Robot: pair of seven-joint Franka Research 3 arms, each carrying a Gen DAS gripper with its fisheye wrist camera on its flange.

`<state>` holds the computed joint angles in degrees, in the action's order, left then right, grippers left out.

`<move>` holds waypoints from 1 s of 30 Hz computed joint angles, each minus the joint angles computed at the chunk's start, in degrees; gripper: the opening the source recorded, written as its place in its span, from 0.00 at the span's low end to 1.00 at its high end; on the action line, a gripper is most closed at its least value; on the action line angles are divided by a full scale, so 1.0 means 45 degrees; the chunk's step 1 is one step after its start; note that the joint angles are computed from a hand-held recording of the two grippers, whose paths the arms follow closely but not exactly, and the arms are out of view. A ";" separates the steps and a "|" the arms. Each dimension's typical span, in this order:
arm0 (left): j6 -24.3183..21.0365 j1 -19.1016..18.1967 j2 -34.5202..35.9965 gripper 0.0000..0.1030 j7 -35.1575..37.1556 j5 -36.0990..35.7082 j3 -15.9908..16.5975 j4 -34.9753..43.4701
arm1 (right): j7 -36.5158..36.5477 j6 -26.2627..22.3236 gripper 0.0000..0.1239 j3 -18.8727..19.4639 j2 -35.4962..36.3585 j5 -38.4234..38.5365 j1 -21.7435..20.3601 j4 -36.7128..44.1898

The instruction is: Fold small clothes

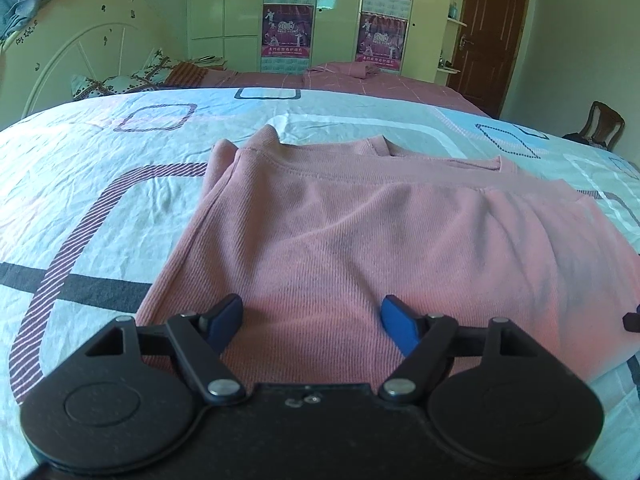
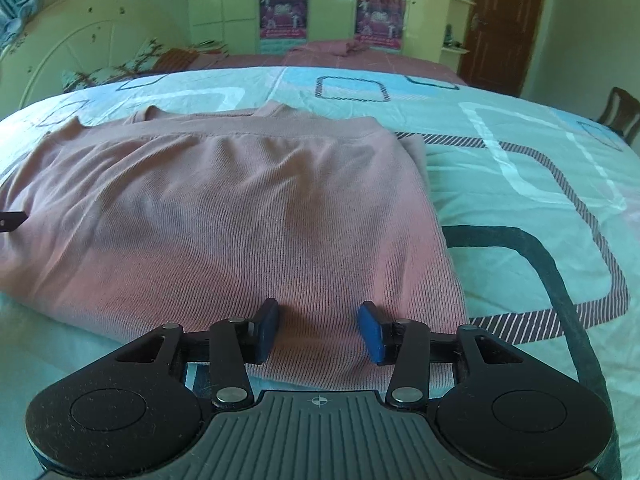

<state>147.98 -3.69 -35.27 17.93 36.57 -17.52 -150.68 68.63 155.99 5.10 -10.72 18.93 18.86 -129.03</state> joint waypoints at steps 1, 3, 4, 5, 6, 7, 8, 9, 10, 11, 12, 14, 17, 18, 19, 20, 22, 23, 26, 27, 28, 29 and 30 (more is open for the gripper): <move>-0.0167 -0.0066 -0.0090 0.72 0.0056 -0.0063 -0.0006 0.0050 | -0.0308 -0.0372 0.36 -0.0153 0.0037 0.0267 0.0067 0.0202; -0.0555 -0.0127 -0.0435 0.72 -0.0031 -0.0071 -0.0161 0.0121 | -0.0779 -0.0870 0.36 -0.0317 0.0051 0.0706 0.0111 0.0497; -0.0606 -0.0174 -0.0662 0.73 -0.0129 -0.0041 -0.0230 0.0094 | -0.1124 -0.0950 0.36 -0.0378 -0.0010 0.1014 0.0167 0.0577; -0.0627 -0.0280 -0.0851 0.73 -0.0136 -0.0057 -0.0249 0.0076 | -0.1551 -0.0870 0.36 -0.0442 -0.0072 0.1453 0.0263 0.0608; -0.0665 -0.0383 -0.0991 0.74 -0.0136 -0.0084 -0.0289 0.0061 | -0.1966 -0.0783 0.36 -0.0499 -0.0129 0.1961 0.0384 0.0648; -0.0798 -0.0448 -0.1066 0.76 -0.0196 -0.0125 -0.0392 0.0081 | -0.2357 -0.0771 0.37 -0.0543 -0.0135 0.2568 0.0548 0.0767; -0.1002 -0.0532 -0.1072 0.76 -0.0253 -0.0233 -0.0462 0.0116 | -0.2727 -0.0862 0.37 -0.0568 -0.0082 0.3124 0.0702 0.0940; -0.1265 -0.0643 -0.1000 0.77 -0.0322 -0.0432 -0.0490 0.0168 | -0.3008 -0.0977 0.37 -0.0542 -0.0005 0.3570 0.0826 0.1118; -0.1511 -0.0769 -0.0916 0.77 -0.0385 -0.0683 -0.0438 0.0183 | -0.3108 -0.1149 0.37 -0.0431 0.0143 0.3841 0.0933 0.1385; -0.1725 -0.0873 -0.0820 0.77 -0.0440 -0.0904 -0.0369 0.0171 | -0.3240 -0.1257 0.37 -0.0320 0.0303 0.4098 0.1035 0.1625; -0.1997 -0.0962 -0.0695 0.76 -0.0442 -0.1102 -0.0300 0.0167 | -0.3446 -0.1233 0.37 -0.0208 0.0445 0.4403 0.1151 0.1798; -0.2098 -0.1135 -0.0599 0.77 -0.0348 -0.1323 -0.0061 -0.0024 | -0.3424 -0.0907 0.37 0.0158 0.0835 0.4439 0.1327 0.2157; -0.2139 -0.1201 -0.0664 0.78 -0.0172 -0.1127 -0.0094 -0.0086 | -0.2887 -0.0701 0.37 0.0547 0.1479 0.4075 0.1498 0.2753; -0.2173 -0.1229 -0.0646 0.78 -0.0122 -0.1136 -0.0074 -0.0061 | -0.2698 -0.0610 0.37 0.0634 0.1614 0.3940 0.1539 0.2848; -0.2158 -0.1254 -0.0659 0.78 -0.0104 -0.1168 -0.0028 -0.0069 | -0.2388 -0.0413 0.37 0.0743 0.1809 0.3495 0.1570 0.2914; -0.2125 -0.1273 -0.0681 0.78 -0.0108 -0.1212 0.0012 -0.0084 | -0.1799 -0.0219 0.37 0.0844 0.1955 0.2669 0.1573 0.2905; -0.2059 -0.1320 -0.0728 0.78 -0.0039 -0.1311 0.0105 -0.0118 | -0.0787 -0.0097 0.37 0.0940 0.2256 0.1094 0.1589 0.2861; -0.2040 -0.1371 -0.0756 0.79 0.0039 -0.1394 0.0159 -0.0128 | -0.0616 0.0019 0.37 0.0956 0.2301 0.0689 0.1616 0.2753; -0.1944 -0.1585 -0.0842 0.83 0.0532 -0.1800 0.0463 -0.0169 | -0.0181 0.0339 0.39 0.0953 0.2114 0.0039 0.1645 0.2414; -0.2010 -0.1654 -0.0889 0.84 0.0656 -0.2010 0.0529 -0.0144 | 0.0201 0.0193 0.40 0.0940 0.2033 -0.0246 0.1625 0.2419; -0.2055 -0.1745 -0.0955 0.86 0.0753 -0.2270 0.0606 -0.0127 | 0.0427 0.0121 0.40 0.0931 0.1939 -0.0303 0.1619 0.2405; -0.2137 -0.1824 -0.1014 0.86 0.0823 -0.2542 0.0667 -0.0097 | 0.0464 0.0137 0.41 0.0923 0.1833 -0.0194 0.1630 0.2357; -0.2214 -0.1908 -0.1079 0.87 0.0892 -0.2814 0.0727 -0.0072 | 0.0540 0.0206 0.44 0.0936 0.1732 -0.0211 0.1645 0.2308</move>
<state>138.02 -12.28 -40.12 21.95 23.91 -14.25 -151.01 71.06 156.92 9.32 -2.93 17.98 26.26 -118.65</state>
